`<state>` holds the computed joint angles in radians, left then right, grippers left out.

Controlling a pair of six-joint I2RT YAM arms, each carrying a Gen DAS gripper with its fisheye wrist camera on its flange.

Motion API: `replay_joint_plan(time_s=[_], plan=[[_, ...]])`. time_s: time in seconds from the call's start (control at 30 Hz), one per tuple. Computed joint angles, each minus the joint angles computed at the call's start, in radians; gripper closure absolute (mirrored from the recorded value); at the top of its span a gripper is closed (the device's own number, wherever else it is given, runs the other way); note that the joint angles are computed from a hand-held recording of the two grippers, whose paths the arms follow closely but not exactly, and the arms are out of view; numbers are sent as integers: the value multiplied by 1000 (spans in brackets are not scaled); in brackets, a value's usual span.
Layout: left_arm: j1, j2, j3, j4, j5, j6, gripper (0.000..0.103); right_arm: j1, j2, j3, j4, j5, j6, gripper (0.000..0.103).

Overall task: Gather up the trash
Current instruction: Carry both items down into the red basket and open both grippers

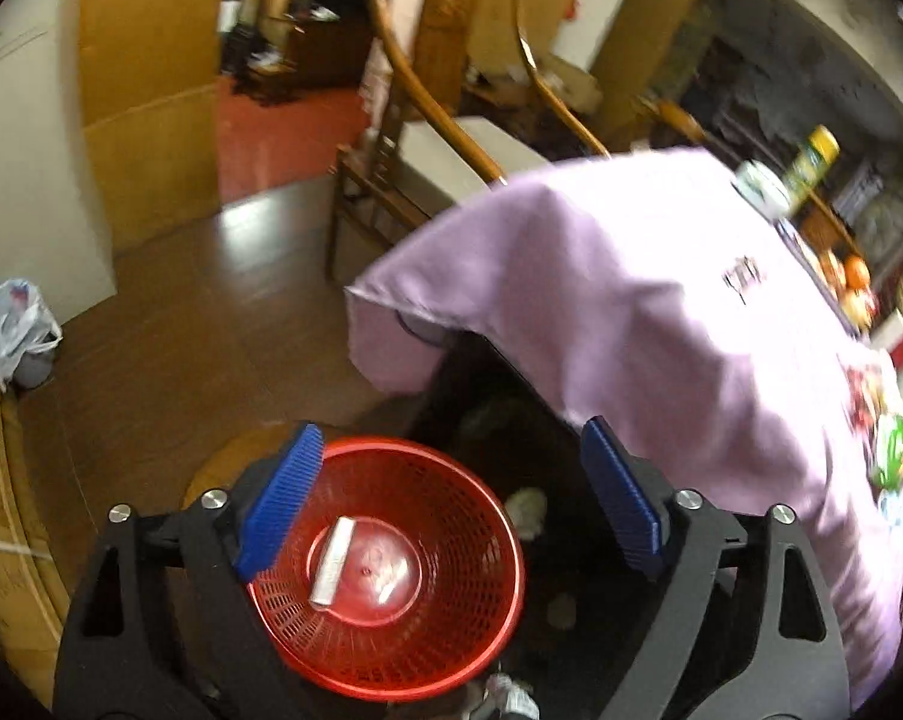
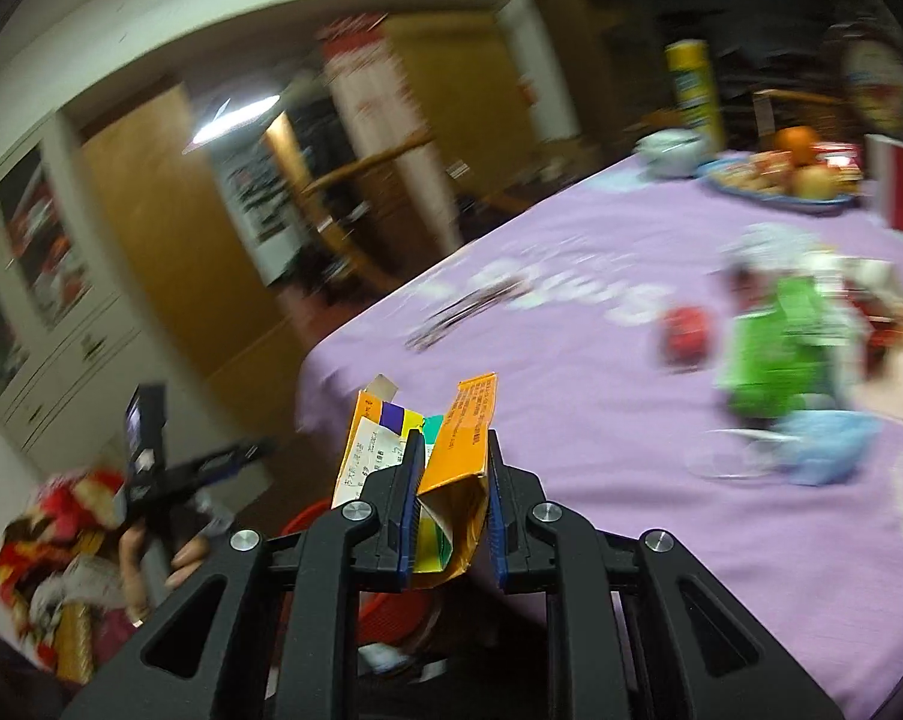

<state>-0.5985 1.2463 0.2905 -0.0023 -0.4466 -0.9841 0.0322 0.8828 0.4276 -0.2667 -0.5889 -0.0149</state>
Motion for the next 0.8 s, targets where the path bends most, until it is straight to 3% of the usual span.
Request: replay_joint_plan(time_s=[0.1,0.23,0.33,0.37,0.43,0.63,0.8], plan=[[22,-32,-13,-40,-60,-9,15,256,148,44,77,80,65,84],[61,-22,-5,-82,-145,4,11,479,387,143,160,154,102,84],[130,-37,-32,-59,-135,52,10,606,573,254,188,188,110,81],[161,-45,-46,-44,-119,75,10,637,626,288,193,199,111,69],[212,-52,-65,-20,-94,110,10,680,704,334,215,231,118,60],[290,-56,-102,38,-20,152,10,702,714,322,244,315,109,60],[231,8,-70,57,12,127,10,618,627,250,268,329,120,58]])
